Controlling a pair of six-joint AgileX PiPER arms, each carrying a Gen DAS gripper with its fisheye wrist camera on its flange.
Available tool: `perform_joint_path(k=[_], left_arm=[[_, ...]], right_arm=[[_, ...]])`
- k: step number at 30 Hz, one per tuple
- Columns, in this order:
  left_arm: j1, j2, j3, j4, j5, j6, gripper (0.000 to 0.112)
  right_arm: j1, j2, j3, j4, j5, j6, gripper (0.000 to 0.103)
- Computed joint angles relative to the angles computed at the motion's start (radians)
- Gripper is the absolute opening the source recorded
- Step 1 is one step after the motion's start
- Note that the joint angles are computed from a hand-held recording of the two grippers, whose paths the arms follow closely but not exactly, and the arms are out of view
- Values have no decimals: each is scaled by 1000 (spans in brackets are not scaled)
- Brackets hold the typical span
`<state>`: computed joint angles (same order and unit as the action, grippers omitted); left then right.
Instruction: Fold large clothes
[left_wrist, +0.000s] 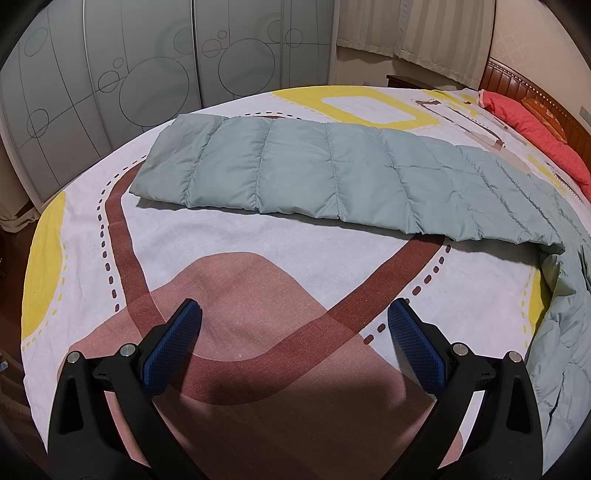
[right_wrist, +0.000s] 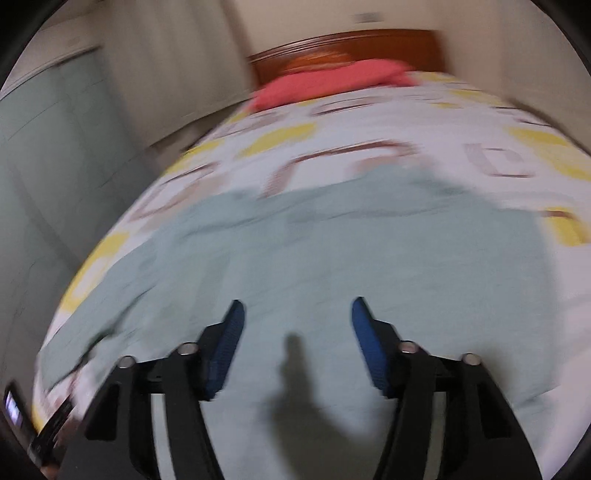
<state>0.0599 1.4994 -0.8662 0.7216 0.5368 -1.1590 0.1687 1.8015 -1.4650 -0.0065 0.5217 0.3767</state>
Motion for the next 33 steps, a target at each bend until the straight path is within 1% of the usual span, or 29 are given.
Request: perform_joint_path(k=[1,2,3,6,8,10,12,13,14,16,18,20,22,23,24,25,26,27,28,29,30,31,33], left_arm=[[-1,2,-1,2,1,-2,101],[-1,4,-1,8,1,-6,101],[-3,4,-1,13,3,-11,101],[-8,8,-1,25,7,-23,101],[-12,11,-5,30,13,-28,101],[-16,13,-6,37,17,-35,101],[-20,14,-5,46,21,-44,101],[-19,15,-5,48,21,-45,101],[-22,15,-6,49,25,-47,101],[-22,17,-7,51,24,-48,101],[-22,16,-7,51,24,-48,101],[-22,17,-8,51,26,-47,101],[-21,16,-6,53,25,-48,101],[-20,16,-7,49,23,-44,101],[-21,16,-7,48,24,-44,101],[-22,16,-8,47,24,-44,101],[-22,16,-8,47,24,-44,101],[-22,15,-7,49,24,-46,101],[-17,13,-4,45,17,-42,101],[-21,15,-6,45,21,-44,101],[-22,16,-6,48,21,-49,101],[-22,15,-6,48,22,-47,101],[-20,15,-6,43,19,-43,101]], right_arm=[[-38,5,-10,-30,9,38,46],[-89,24,-37,-65,25,83,37],[-119,49,-74,-106,52,122,32],[-192,123,-158,-170,89,192,30],[-222,169,-204,-163,102,195,30],[-227,218,-247,-131,123,161,30],[-223,287,-305,-61,168,84,30],[-216,301,-306,-66,151,70,30],[-207,302,-306,-95,144,83,30],[-200,302,-325,-106,169,91,30],[-188,262,-295,-137,171,138,31],[-164,176,-177,-179,98,183,32],[-139,125,-92,-229,51,225,33],[-132,123,-79,-207,52,205,33],[-123,160,-96,-180,71,176,34],[-115,179,-95,-192,66,166,35],[-104,180,-88,-245,55,194,35],[-95,182,-110,-268,85,204,35],[-89,179,-131,-270,118,212,35],[-86,167,-134,-254,131,209,35],[-79,128,-98,-235,105,211,36],[-63,98,-64,-255,83,236,39],[-7,58,-7,-356,60,312,71]])
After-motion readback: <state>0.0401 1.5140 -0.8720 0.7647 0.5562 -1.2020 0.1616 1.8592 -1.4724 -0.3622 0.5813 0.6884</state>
